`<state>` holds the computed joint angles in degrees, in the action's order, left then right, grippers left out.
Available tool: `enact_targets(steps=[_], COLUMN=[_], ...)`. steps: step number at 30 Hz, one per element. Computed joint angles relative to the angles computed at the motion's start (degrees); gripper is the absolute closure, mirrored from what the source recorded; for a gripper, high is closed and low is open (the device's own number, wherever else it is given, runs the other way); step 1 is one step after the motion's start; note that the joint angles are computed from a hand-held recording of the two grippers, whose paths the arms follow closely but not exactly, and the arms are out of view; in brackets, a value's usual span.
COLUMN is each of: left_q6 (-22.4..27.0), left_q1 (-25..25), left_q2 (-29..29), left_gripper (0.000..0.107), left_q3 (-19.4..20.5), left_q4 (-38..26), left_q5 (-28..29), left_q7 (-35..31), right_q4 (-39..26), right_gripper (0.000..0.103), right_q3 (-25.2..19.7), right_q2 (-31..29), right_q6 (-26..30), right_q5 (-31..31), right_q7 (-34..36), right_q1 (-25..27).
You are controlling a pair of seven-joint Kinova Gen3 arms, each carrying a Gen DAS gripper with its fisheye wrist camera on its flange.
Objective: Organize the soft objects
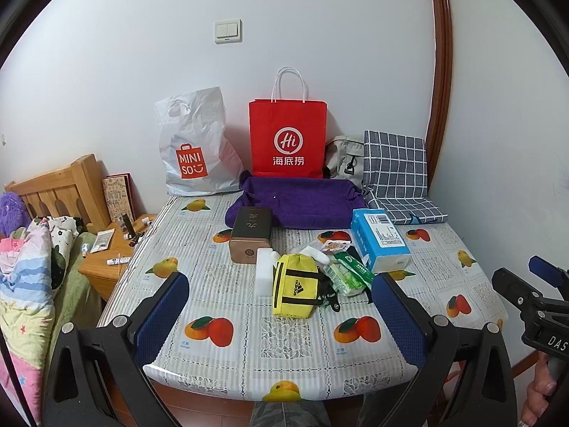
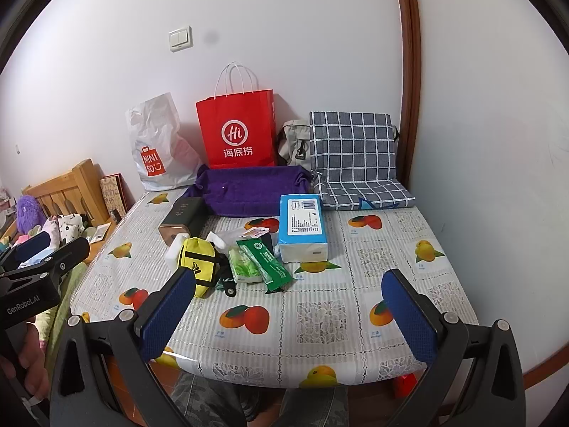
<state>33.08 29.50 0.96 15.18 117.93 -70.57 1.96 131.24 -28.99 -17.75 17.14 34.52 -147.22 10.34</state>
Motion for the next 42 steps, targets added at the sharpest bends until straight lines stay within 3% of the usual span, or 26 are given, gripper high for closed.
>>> enact_targets(steps=[34,39,42], left_q6=[-0.03,-2.31,-0.28], left_q1=[-0.22,-1.56,-1.57], left_q2=[-0.13,-0.82,-0.14], left_gripper=[0.005,0.005,0.004], left_q3=[-0.02,-0.68,-0.20], left_q4=[0.07,1.19,0.77], left_q5=[0.48,-0.64,-2.53], left_q7=[-0.64,-0.29,0.64], right_q4=[0.10,-0.24,0.04], right_gripper=[0.000,0.000,0.000], right_q3=[0.12,-1.73,-1.48], right_q2=[-1.09,-1.52,-2.01], right_q6=[-1.32,-0.47,-1.16], right_q5=[-4.58,-4.45,-4.80], right_q7=[5.82,5.28,5.32], right_q1=[1.75,3.20,2.77])
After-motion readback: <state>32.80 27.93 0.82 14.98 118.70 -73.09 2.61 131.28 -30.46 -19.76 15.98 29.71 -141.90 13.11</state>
